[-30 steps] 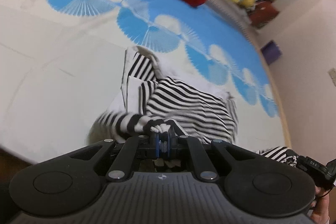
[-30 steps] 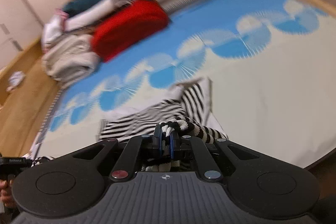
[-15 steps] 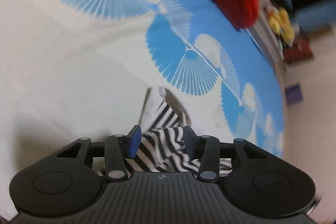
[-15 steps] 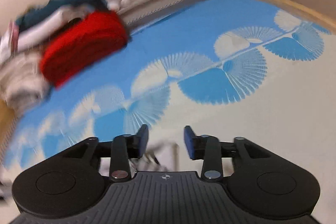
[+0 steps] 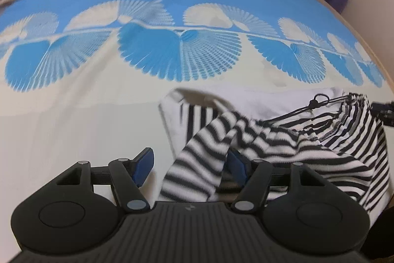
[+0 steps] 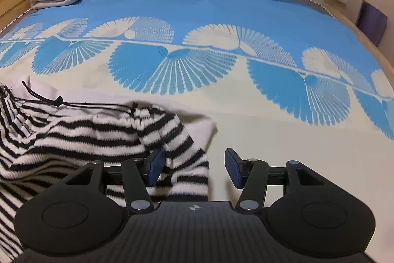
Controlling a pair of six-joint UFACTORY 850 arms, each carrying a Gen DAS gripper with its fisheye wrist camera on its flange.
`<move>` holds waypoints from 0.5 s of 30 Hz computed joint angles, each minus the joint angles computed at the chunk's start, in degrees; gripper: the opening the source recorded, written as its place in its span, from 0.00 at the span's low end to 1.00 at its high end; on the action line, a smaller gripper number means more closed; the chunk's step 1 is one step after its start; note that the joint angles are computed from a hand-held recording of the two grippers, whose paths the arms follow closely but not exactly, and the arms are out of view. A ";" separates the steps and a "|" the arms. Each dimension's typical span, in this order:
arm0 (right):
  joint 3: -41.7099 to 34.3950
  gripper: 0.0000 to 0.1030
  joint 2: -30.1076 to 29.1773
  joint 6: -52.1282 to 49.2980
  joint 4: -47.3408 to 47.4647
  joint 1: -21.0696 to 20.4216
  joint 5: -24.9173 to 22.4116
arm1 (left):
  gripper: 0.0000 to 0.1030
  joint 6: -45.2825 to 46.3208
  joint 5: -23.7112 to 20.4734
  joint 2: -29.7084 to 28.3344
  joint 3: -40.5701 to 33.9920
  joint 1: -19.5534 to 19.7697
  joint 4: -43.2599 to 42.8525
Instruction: Fold small clothes
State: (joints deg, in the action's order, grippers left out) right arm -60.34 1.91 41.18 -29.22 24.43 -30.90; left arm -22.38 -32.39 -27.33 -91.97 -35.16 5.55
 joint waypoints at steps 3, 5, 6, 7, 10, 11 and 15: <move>-1.26 0.50 -1.81 -2.54 -0.34 0.18 0.10 | 0.32 1.86 -0.20 -2.77 -3.22 -0.36 0.30; -2.24 0.18 -2.69 -7.99 3.35 -0.22 1.19 | 0.03 5.47 -0.76 -4.32 -5.21 0.06 -2.44; -2.45 0.01 -2.85 -9.19 4.82 -0.38 2.39 | 0.03 5.25 0.30 -3.89 -5.13 0.14 -1.85; -2.68 0.02 -2.72 -7.99 4.61 -0.50 3.63 | 0.03 2.62 3.64 -2.80 -4.05 0.48 -0.17; -1.88 0.02 0.71 7.60 -3.98 -2.94 12.69 | 0.03 -14.39 16.85 1.72 1.35 3.38 3.61; -1.53 0.02 1.76 13.59 -7.25 -4.16 15.57 | 0.03 -18.89 18.35 1.89 1.45 4.11 4.57; -5.10 0.02 -3.69 27.50 -20.83 -2.52 9.85 | 0.03 -13.08 2.48 -8.16 -10.42 1.30 8.67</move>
